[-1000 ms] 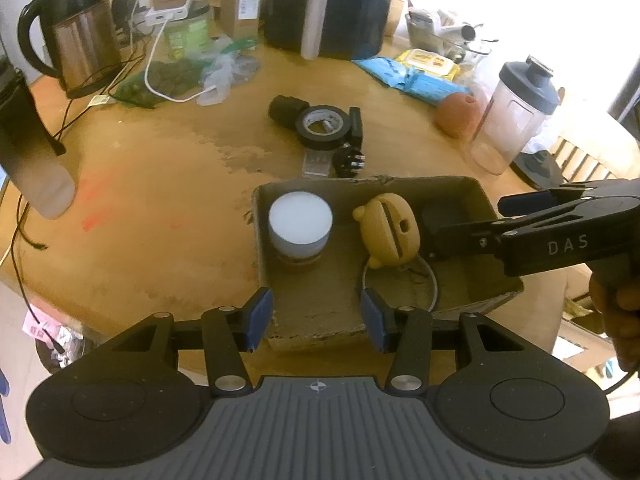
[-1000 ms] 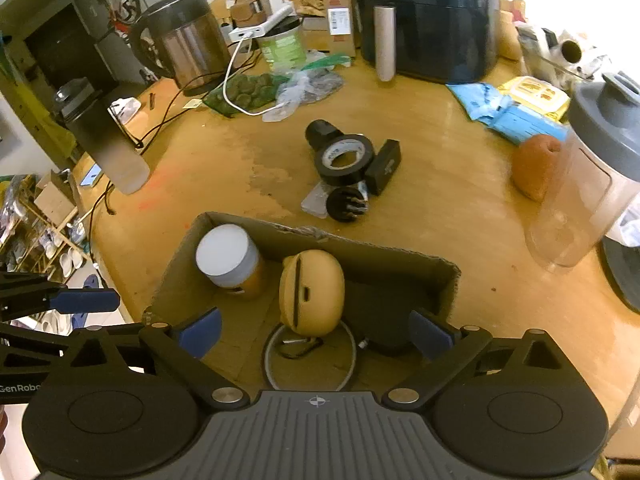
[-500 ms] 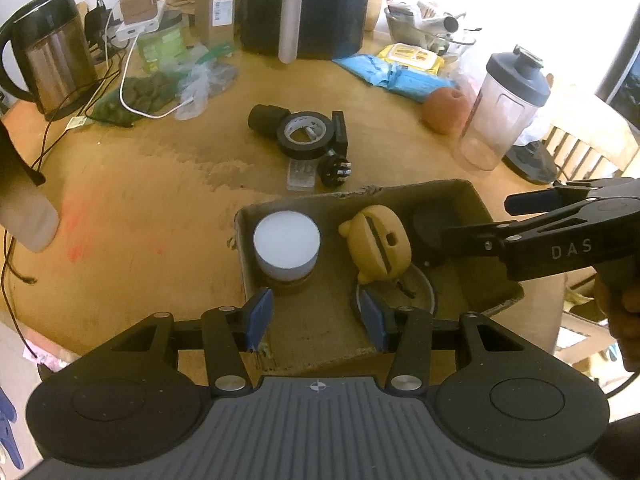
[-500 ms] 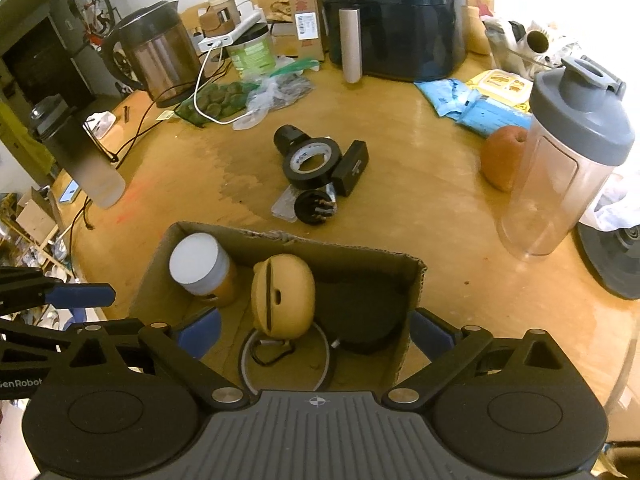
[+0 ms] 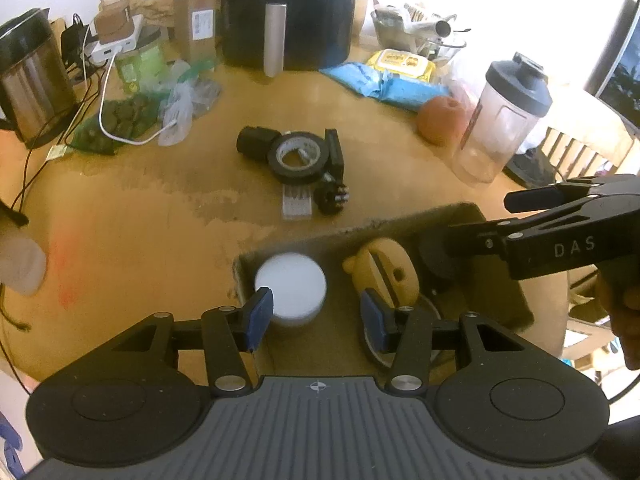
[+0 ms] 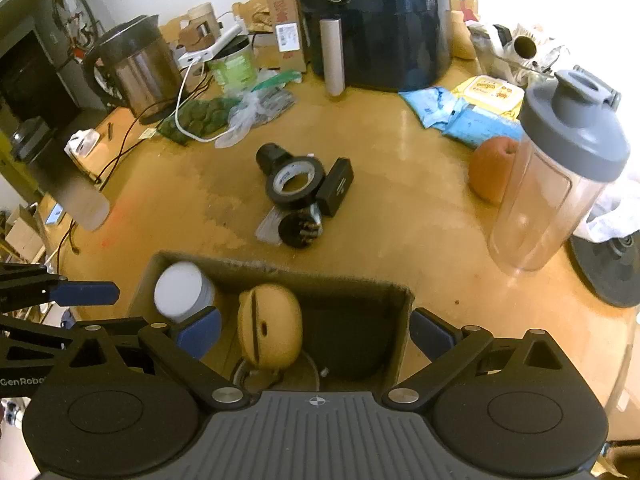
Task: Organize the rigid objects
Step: 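Reach the right tool to the black pin plug and close on it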
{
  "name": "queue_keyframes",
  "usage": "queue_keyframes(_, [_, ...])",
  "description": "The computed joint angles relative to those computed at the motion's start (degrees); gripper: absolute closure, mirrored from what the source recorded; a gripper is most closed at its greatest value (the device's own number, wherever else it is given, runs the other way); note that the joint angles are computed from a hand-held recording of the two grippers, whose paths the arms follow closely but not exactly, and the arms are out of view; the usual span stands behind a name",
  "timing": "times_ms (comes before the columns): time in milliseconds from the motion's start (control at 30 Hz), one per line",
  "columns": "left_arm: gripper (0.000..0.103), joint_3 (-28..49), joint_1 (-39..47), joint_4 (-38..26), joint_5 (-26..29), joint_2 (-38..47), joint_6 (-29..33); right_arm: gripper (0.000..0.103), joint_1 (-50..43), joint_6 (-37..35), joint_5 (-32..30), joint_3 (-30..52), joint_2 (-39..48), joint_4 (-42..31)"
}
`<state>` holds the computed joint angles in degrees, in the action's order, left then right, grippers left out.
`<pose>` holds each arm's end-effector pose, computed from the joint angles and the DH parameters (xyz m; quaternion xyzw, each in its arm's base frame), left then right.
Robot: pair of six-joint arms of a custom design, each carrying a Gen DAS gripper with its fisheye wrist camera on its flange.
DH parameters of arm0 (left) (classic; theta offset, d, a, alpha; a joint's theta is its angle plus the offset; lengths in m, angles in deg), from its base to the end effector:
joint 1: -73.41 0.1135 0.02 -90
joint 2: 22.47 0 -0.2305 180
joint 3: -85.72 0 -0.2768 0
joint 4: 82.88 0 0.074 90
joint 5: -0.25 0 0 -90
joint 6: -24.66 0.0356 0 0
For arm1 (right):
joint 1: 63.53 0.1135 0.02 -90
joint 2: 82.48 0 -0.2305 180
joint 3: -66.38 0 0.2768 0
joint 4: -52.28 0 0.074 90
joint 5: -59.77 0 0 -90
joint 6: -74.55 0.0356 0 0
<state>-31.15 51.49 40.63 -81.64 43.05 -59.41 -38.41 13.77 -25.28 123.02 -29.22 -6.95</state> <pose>0.2370 -0.1008 0.2182 0.2497 0.9281 -0.1047 0.2555 0.2004 0.0906 0.2239 0.0468 0.9540 0.0972 0.2798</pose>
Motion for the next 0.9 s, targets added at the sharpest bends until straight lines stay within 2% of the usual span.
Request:
queue_keyframes(400, [0.055,6.0,4.58,2.83,3.3,8.22,4.75,0.005,-4.48,-1.29,0.63,6.3,11.05,5.99])
queue_keyframes(900, [0.055,8.46,8.61,3.25,6.38,12.44,7.95,0.019,-5.47,-0.67,0.22,10.53,21.07,10.16])
